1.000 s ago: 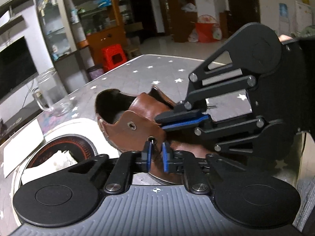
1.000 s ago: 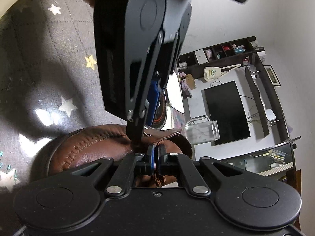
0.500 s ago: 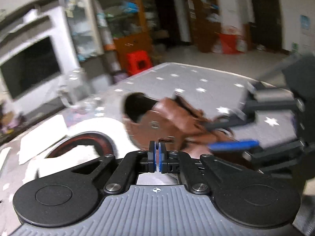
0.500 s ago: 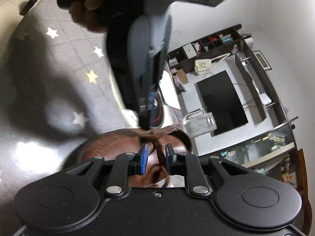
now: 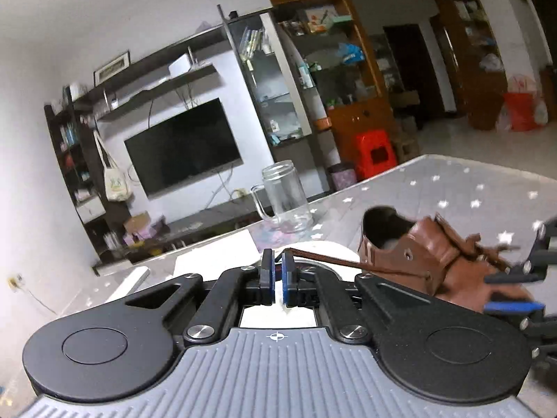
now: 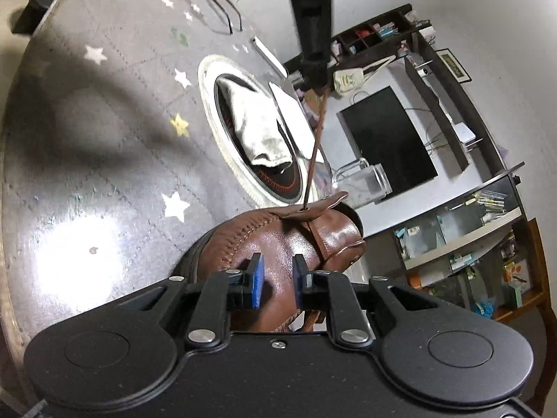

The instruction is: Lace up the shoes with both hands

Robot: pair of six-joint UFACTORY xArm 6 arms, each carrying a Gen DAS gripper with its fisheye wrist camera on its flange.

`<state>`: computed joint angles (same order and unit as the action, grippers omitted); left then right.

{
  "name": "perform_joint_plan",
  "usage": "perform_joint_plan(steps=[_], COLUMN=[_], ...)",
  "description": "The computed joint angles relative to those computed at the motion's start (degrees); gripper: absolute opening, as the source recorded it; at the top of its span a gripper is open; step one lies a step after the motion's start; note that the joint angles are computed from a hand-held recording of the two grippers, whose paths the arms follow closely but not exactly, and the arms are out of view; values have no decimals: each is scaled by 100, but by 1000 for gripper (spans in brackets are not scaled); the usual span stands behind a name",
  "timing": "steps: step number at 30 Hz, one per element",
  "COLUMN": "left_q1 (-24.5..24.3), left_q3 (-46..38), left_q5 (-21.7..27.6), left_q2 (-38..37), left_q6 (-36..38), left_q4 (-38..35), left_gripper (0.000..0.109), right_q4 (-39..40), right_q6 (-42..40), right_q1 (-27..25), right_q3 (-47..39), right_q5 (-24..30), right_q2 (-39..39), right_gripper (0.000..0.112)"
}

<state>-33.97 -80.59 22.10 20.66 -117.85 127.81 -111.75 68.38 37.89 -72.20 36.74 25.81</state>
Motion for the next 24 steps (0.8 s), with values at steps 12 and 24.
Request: perform_joint_plan(steps=[12,24], left_q1=[485,517], left_q3=[206,726], left_q5=[-699,-628], left_q2=[-121,-225], left_q6=[1113,1716], left_q4=[-1685,-2510], left_gripper=[14,46], right_q4=[-437,131], right_q6=[1414,2635], right_q1=[-53,-729], right_q3=[417,1153], right_q5=[-3,-574], right_q2=[-375,-1052], right_gripper=[21,21])
